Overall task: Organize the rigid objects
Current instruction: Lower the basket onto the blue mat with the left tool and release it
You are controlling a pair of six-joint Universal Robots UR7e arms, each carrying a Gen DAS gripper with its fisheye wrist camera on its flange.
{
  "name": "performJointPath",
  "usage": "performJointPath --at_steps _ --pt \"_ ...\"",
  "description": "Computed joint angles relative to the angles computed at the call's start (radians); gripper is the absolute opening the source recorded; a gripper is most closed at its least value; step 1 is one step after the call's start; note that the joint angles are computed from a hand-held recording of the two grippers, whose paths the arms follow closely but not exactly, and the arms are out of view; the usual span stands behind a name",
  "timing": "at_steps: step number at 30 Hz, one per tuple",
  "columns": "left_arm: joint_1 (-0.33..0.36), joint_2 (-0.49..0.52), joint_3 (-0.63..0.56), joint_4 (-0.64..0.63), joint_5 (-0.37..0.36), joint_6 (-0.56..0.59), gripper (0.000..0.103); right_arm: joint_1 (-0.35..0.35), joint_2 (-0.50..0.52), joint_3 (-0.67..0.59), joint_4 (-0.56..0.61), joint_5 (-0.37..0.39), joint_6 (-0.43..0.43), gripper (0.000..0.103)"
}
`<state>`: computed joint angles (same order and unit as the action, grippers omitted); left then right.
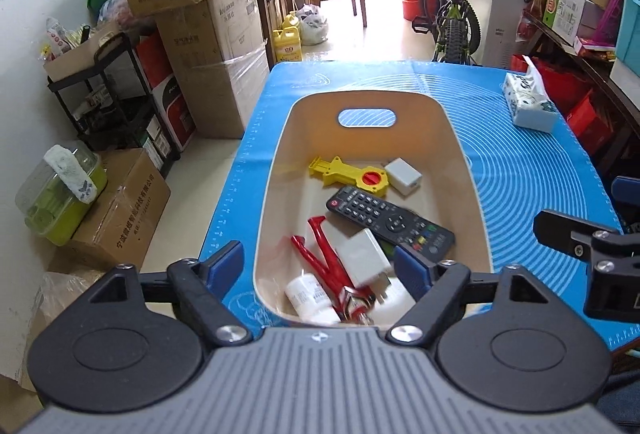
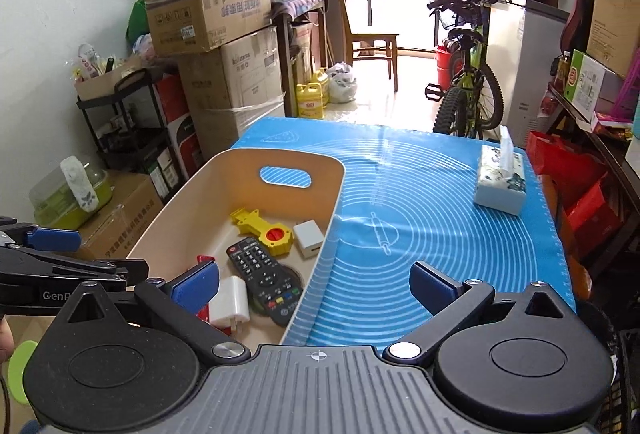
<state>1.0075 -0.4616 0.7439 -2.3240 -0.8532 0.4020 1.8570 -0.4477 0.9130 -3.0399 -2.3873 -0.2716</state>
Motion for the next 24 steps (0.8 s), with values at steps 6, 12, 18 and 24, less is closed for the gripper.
performJointPath --at_steps 6,12,18,24 --pt "-0.023 -0.083 0.17 -0.084 0.012 0.013 0.087 0.011 -0.082 0.161 -0.05 -0.02 0.033 0.1" --pt "-0.039 -0.141 0.292 -0.129 0.003 0.002 0.089 0.022 -0.142 0.294 -0.135 -0.05 0.029 0.1" --pt "-0.051 -0.189 0.411 -0.208 -0.004 0.0 0.089 0.026 -0.191 0.401 -0.197 -0.065 0.039 0.1" --pt "-0.054 -0.22 0.495 -0.276 -0.007 -0.002 0.089 0.029 -0.215 0.484 -0.279 -0.064 0.019 0.1"
